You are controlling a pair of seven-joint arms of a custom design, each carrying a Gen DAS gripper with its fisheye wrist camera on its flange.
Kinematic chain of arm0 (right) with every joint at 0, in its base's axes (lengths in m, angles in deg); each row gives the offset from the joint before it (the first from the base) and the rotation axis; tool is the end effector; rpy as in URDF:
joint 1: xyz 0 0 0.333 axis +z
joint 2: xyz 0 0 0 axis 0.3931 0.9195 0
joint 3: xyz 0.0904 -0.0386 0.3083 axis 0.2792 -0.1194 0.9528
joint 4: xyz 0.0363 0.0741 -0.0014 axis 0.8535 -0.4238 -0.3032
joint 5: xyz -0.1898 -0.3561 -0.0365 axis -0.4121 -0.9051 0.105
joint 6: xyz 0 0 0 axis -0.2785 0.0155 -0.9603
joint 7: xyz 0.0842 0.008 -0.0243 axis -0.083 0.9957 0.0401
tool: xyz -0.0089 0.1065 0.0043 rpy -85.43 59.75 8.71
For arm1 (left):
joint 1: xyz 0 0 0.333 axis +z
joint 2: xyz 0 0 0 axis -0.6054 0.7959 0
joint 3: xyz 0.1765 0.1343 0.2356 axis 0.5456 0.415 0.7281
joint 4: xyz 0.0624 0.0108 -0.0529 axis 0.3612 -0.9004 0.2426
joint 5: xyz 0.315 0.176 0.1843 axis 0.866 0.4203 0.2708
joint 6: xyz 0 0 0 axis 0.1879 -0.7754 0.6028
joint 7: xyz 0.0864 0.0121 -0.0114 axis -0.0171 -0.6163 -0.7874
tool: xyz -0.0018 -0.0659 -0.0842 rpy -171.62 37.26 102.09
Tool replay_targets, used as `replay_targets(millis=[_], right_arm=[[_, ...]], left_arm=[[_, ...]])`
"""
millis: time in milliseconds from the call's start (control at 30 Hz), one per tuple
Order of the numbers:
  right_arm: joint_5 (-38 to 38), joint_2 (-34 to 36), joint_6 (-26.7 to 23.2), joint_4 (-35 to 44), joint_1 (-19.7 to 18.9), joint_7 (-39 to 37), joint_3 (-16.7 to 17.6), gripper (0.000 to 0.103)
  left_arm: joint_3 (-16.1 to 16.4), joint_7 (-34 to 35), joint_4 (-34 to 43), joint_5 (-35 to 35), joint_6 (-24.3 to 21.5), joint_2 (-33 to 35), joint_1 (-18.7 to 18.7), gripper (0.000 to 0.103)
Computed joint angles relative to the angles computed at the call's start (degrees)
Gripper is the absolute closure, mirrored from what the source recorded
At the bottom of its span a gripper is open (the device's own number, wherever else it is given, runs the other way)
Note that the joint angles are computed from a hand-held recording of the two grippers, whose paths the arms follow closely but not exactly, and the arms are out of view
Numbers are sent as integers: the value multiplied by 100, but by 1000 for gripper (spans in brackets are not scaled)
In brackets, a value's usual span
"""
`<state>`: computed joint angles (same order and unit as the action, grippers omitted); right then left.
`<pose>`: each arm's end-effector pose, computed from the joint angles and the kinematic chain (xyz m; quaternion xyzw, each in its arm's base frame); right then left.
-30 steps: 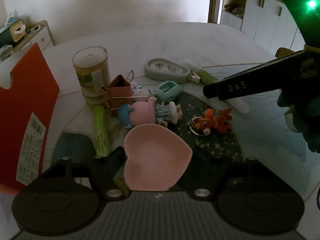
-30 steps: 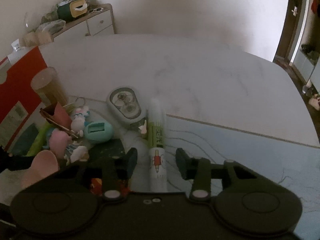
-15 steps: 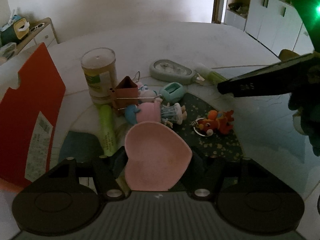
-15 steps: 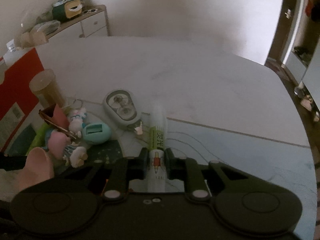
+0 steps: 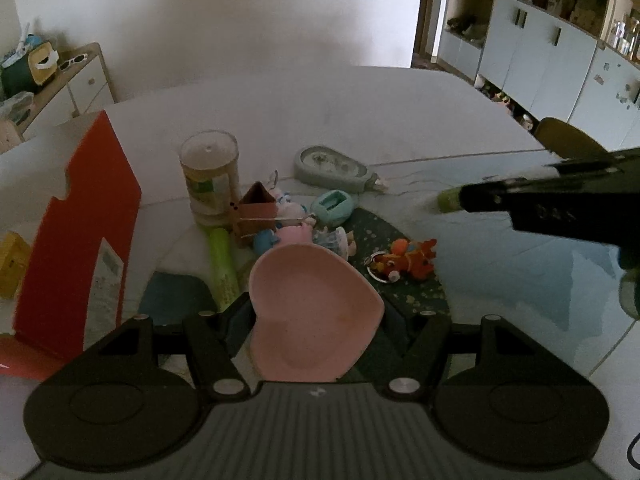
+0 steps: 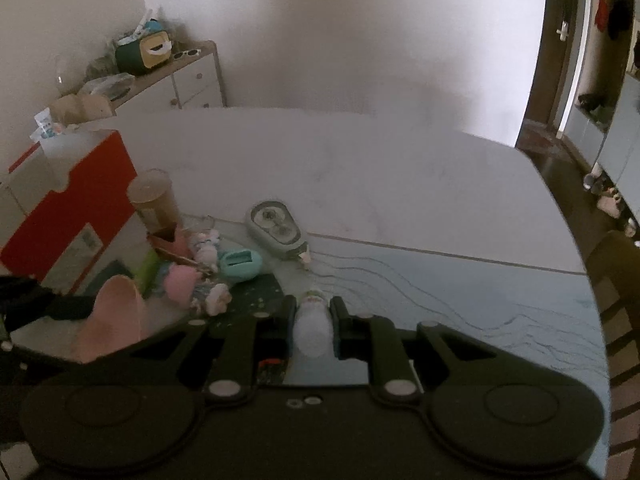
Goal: Organize rigid objects
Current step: 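Carry the pink dish and green-capped tube into the red box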
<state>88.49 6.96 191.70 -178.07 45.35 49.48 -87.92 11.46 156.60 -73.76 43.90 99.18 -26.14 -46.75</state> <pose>0.6860 0.2671 0.4615 -0.7481 0.5516 -0.1968 0.3120 0.6455 -0.2253 0.4367 -0.5975 0.7326 -0.2509 0.2083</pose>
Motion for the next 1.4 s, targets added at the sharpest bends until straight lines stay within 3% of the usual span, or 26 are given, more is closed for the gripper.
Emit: replay_targets(millis=[300, 667, 767, 1067, 1400], right_arm=[[84, -636, 325, -617, 60, 135, 95, 86], [-233, -851, 338, -529, 336, 571, 143, 86], [-426, -814, 324, -395, 478, 766, 110, 86], [-880, -439, 189, 296, 900, 1309, 26, 86], [-1111, 408, -203, 1593, 1363, 1682, -64, 86]], left_arm=[[-162, 451, -206, -502, -11, -413, 218, 36], [-121, 1115, -406, -1046, -114, -909, 457, 36], [-36, 1208, -497, -991, -68, -1052, 507, 36], [79, 2249, -561, -1858, -89, -1305, 840, 36], [280, 3211, -471, -2486, -193, -1293, 1213, 36]])
